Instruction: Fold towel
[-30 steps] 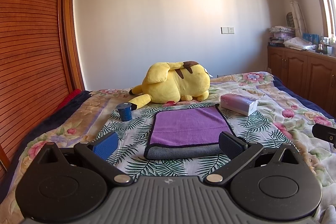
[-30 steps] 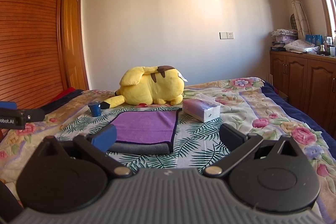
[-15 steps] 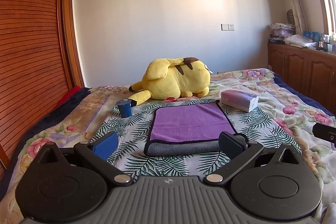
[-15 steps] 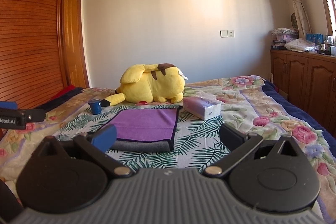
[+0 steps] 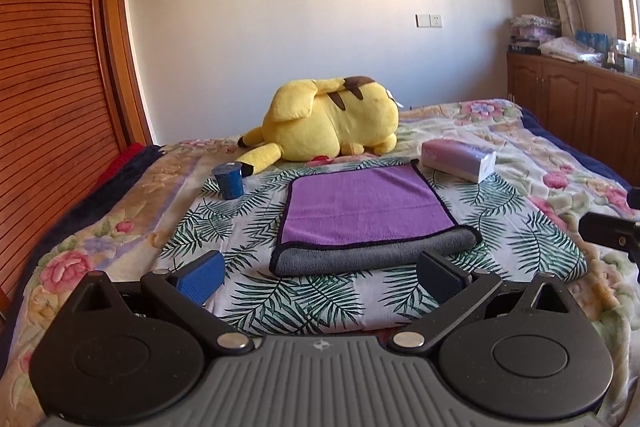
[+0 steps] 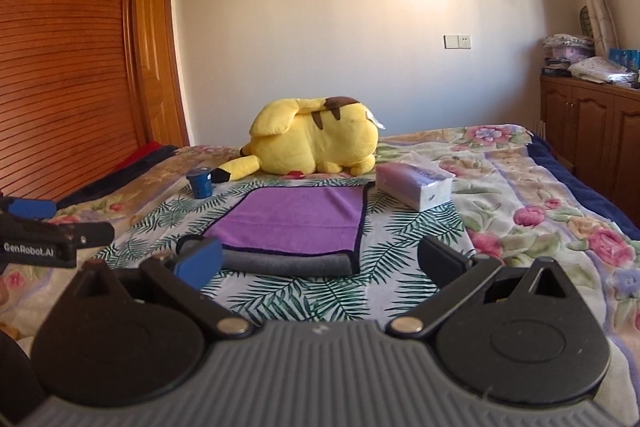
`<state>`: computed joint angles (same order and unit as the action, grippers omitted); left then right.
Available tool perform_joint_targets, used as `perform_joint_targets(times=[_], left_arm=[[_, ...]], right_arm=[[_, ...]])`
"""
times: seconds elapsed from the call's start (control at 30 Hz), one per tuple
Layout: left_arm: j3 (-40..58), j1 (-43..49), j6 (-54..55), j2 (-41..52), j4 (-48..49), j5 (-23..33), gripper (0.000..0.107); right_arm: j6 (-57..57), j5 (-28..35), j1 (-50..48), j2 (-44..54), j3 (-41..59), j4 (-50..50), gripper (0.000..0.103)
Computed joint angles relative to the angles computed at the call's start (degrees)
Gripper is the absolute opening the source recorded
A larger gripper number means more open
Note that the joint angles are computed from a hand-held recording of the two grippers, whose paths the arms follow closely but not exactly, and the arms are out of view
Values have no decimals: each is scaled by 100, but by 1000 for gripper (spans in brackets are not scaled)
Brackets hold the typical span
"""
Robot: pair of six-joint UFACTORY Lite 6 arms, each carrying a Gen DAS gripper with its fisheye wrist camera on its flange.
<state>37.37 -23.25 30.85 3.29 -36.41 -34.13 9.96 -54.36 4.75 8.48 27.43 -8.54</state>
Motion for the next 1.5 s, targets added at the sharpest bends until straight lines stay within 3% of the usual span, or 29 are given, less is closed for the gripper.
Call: perform_joint_targets(times=[0.87, 1.03, 1.5], left_arm=[[2324, 985, -548, 2189, 1359, 905, 87], [2886, 1152, -784, 2653, 1712, 1084, 87], [5632, 1667, -1881, 4633, 2841, 2214, 87]], right_arm=[[78, 1741, 378, 1514, 2475, -222, 102], [127, 2048, 430, 1849, 2949, -278, 93], [453, 3090, 433, 3215, 4775, -684, 89]])
